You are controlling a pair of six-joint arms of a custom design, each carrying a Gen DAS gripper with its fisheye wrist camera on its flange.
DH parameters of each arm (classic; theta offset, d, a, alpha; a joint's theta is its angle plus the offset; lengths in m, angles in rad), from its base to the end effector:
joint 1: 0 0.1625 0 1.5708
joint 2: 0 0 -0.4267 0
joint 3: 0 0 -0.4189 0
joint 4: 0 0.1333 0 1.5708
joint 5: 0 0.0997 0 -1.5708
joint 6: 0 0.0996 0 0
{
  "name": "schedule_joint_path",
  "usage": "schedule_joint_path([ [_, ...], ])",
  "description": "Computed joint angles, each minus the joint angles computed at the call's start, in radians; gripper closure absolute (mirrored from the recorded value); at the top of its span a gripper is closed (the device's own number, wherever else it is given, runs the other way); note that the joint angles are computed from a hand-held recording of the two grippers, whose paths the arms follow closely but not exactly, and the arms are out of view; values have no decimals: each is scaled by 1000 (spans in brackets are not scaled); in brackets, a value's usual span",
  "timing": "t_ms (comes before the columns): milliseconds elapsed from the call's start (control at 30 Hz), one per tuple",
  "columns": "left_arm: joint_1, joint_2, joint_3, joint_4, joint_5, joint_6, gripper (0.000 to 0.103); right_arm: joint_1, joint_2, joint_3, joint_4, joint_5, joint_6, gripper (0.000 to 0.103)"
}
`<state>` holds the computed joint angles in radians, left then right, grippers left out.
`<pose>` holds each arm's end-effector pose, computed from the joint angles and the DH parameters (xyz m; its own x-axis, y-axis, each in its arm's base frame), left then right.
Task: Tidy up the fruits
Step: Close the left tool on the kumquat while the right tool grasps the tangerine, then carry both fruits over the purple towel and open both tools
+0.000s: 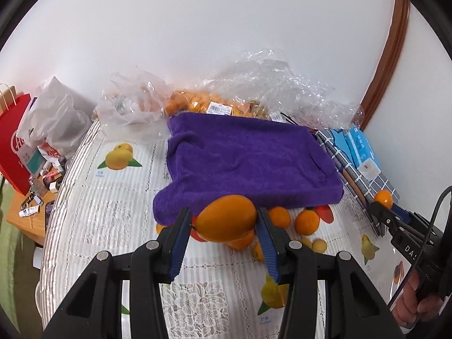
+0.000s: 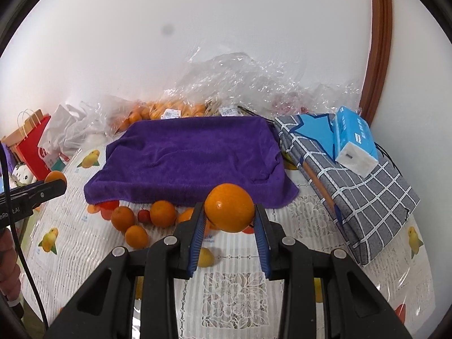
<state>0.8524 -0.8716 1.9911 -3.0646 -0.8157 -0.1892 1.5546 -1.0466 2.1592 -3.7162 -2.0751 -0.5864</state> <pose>-0.2278 -0.5668 0.0811 -0.8157 0.1537 -0.5578 0.4675 0.7429 -0.4791 0.0767 -0.5261 0.1971 -0.7281 0.0739 0.6814 -0.4738 0.6642 -0.5783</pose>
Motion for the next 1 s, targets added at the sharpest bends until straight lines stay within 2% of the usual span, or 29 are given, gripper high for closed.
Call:
schedule_joint_path([
  [367,19,26,-79,-11,-1,57,59,22,21,-84,31,-8,-14,70],
  [533,33,55,-137,-13,-10,96,59,14,25,-123,82,25,4,70],
  [1000,110,171,-331,54,-66,145,59,-13,123,-294,173,34,5,70],
])
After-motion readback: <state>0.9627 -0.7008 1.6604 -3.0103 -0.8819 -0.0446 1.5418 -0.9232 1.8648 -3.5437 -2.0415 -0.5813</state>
